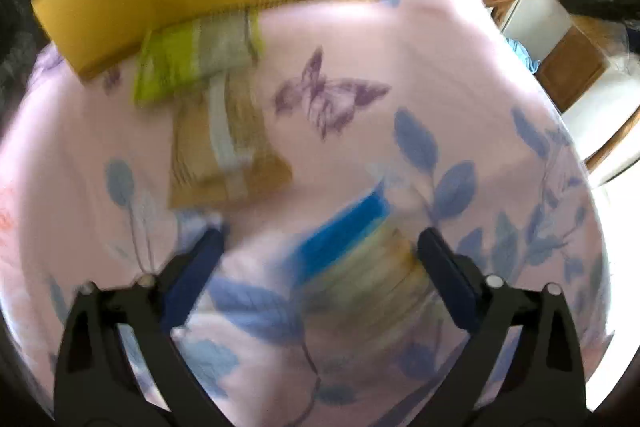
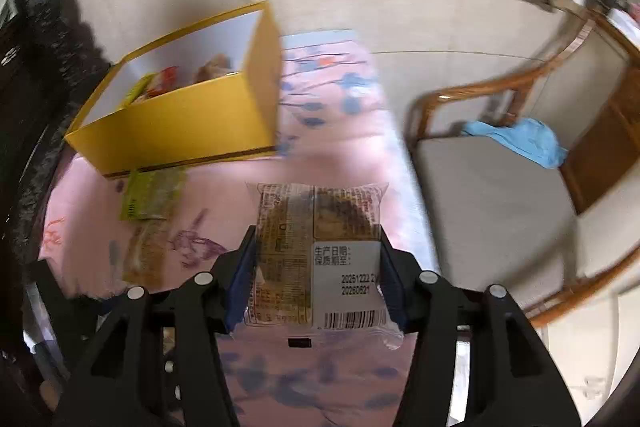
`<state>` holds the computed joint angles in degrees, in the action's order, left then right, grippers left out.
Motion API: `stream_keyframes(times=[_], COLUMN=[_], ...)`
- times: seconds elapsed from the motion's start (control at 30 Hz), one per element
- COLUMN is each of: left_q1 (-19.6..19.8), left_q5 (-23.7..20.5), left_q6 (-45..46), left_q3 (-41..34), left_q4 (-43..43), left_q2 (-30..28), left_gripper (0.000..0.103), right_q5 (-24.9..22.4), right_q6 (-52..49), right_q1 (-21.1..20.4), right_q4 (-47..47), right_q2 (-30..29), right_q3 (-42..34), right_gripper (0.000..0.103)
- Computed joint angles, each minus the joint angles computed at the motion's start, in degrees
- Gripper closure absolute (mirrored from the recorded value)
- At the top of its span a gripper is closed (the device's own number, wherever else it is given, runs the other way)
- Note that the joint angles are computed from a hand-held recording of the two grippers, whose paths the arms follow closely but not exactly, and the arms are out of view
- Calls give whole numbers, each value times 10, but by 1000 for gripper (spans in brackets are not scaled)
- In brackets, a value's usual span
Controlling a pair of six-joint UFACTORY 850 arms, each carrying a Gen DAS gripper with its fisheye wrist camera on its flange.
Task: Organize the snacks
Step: 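Grasp a clear labelled bread pack with the right gripper while the left reaches a blue pack, then grasp the blue-and-white candy bag with the left gripper while the right carries the bread pack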
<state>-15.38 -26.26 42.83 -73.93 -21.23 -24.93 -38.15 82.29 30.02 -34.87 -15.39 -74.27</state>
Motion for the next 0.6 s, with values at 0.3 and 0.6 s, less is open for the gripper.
stream_keyframes(times=[0.3, 0.6], left_q1=[34, 60], left_q5=[-133, -105], left_q6=[-57, -45], left_q3=[-44, 15], left_q4=[-1, -12], left_q2=[2, 73], left_gripper=[95, 2], right_q5=[-22, -13], right_q6=[-15, 64], right_q1=[26, 50], right_q4=[18, -82], right_q2=[37, 65], right_q3=[0, 19], right_gripper=[48, 47])
